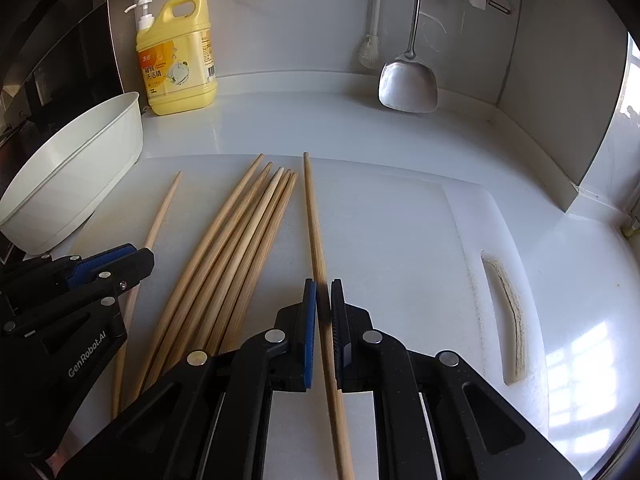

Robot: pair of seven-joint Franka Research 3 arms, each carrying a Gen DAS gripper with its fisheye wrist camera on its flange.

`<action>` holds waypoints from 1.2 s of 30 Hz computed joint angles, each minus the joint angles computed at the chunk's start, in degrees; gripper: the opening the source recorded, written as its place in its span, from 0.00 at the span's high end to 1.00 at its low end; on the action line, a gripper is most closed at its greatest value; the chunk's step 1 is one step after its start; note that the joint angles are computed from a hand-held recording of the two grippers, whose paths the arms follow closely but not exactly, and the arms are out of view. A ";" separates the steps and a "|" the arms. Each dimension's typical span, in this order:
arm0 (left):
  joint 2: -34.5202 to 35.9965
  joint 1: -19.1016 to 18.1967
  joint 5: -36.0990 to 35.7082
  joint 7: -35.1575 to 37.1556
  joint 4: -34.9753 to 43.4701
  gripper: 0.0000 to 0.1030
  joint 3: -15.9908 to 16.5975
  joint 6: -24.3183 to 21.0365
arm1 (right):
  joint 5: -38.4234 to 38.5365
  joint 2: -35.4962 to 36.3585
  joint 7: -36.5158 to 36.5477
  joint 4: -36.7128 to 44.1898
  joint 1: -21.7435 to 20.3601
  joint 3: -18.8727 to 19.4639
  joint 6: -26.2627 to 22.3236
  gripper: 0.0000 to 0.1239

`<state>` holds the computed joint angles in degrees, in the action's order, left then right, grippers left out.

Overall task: Organize utensils
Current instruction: 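Close the left tool on a chopstick while the right tool grasps another chopstick, then carry the held chopstick with the left tool into the basin while the right tool carries its own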

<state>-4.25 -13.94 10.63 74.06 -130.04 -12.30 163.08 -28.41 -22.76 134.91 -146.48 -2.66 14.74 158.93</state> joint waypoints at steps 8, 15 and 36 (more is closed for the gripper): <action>-1.67 -1.32 -11.85 8.10 0.43 0.93 1.33 -3.89 | 10.26 -3.00 -5.62 -2.84 3.24 -4.19 2.59 0.95; -6.80 -2.08 -19.68 11.76 1.88 0.93 3.12 -10.10 | 18.76 -6.99 -12.90 -0.94 5.37 -5.43 -0.40 0.95; 1.23 12.23 -22.20 20.63 20.94 0.93 11.17 -18.48 | 16.76 24.99 -11.66 41.46 15.49 -2.48 -6.10 0.95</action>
